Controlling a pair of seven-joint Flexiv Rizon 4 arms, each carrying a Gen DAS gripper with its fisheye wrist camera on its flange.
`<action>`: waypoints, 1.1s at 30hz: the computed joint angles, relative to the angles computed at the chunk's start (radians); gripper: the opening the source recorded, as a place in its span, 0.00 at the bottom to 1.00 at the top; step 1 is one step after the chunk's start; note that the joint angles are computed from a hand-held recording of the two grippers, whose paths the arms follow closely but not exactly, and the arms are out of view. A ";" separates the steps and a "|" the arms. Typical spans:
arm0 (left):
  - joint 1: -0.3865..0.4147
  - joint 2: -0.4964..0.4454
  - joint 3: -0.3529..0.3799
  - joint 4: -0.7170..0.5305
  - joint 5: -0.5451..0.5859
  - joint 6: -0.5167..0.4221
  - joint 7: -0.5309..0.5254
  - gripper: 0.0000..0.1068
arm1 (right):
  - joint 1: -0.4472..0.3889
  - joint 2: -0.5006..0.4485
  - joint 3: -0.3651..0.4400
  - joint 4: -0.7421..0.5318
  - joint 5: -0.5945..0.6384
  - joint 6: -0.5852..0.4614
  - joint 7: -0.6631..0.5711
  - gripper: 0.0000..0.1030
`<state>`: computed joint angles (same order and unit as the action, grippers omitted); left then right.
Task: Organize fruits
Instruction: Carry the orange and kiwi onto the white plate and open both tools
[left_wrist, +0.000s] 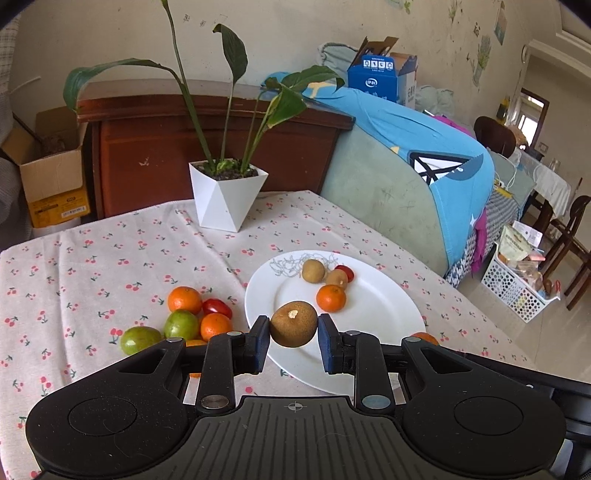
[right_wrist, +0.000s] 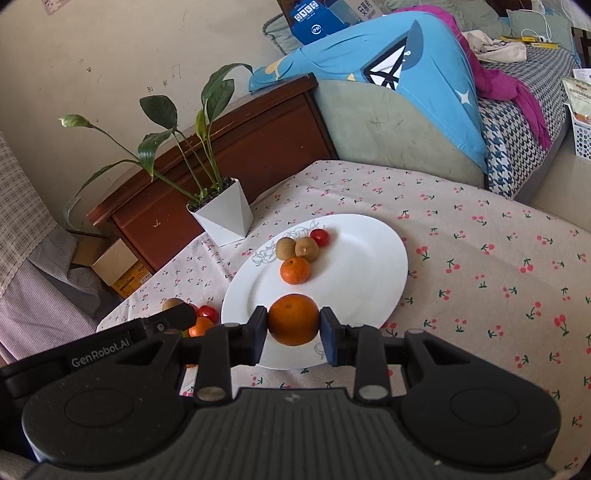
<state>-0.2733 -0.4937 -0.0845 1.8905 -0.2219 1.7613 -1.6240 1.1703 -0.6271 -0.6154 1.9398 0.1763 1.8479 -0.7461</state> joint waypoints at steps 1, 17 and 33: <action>-0.001 -0.007 -0.001 -0.009 0.000 -0.011 0.004 0.24 | -0.002 -0.004 0.000 -0.004 0.000 -0.003 0.002 0.30; -0.044 -0.081 0.048 -0.121 -0.001 -0.153 -0.016 0.25 | -0.107 -0.044 0.088 -0.068 -0.012 -0.018 0.088 0.33; -0.115 -0.047 0.174 -0.120 0.045 -0.142 -0.145 0.57 | -0.121 -0.037 0.112 -0.067 0.002 0.012 0.089 0.35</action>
<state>-0.3886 -0.5410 0.0890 1.7703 -0.1768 1.6190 -1.7688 1.0493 -0.6645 -0.5038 1.8732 0.1778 1.8600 -0.6569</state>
